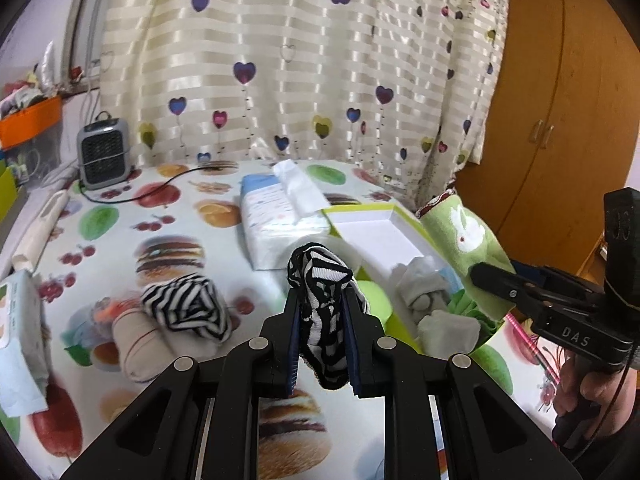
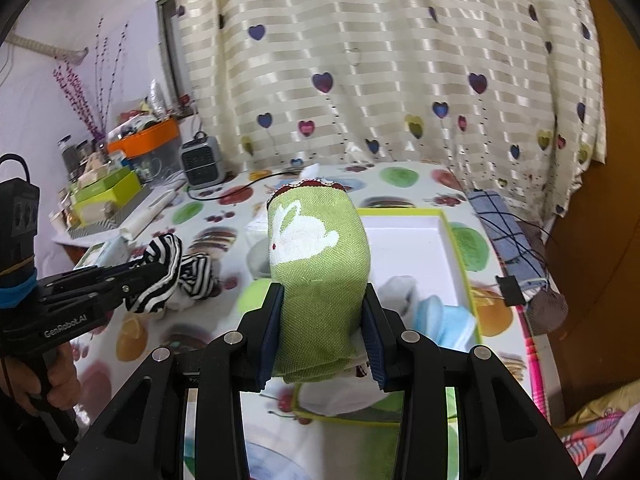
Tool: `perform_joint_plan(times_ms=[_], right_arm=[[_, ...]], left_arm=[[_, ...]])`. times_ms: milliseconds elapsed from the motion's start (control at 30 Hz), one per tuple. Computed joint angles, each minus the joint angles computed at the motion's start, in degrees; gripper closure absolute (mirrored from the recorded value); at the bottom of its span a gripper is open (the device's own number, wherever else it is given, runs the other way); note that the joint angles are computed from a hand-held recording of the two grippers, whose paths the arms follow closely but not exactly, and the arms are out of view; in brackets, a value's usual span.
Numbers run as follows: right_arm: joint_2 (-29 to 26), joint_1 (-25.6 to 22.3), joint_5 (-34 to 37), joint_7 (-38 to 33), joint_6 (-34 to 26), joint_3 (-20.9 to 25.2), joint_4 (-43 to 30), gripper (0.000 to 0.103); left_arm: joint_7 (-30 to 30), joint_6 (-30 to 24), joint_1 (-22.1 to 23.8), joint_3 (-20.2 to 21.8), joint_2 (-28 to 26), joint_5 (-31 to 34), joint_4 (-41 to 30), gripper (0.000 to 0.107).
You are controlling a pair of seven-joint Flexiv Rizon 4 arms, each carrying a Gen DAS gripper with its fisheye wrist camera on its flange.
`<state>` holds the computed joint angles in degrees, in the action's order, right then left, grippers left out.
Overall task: Organize soft objects
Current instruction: 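Lift the striped sock and green rabbit towel and carry both toward the white box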
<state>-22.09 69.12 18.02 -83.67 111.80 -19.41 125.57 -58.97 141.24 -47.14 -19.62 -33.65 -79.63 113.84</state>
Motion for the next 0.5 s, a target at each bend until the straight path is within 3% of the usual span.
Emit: perform_joint_plan(times_ms=[500], right_arm=[[-1.3, -3.4, -0.7, 3.2, -1.3, -0.5, -0.2, 0.065]], left_arm=[[8.0, -3.0, 0.9, -1.2, -4.2, -0.6, -9.0, 0.089]])
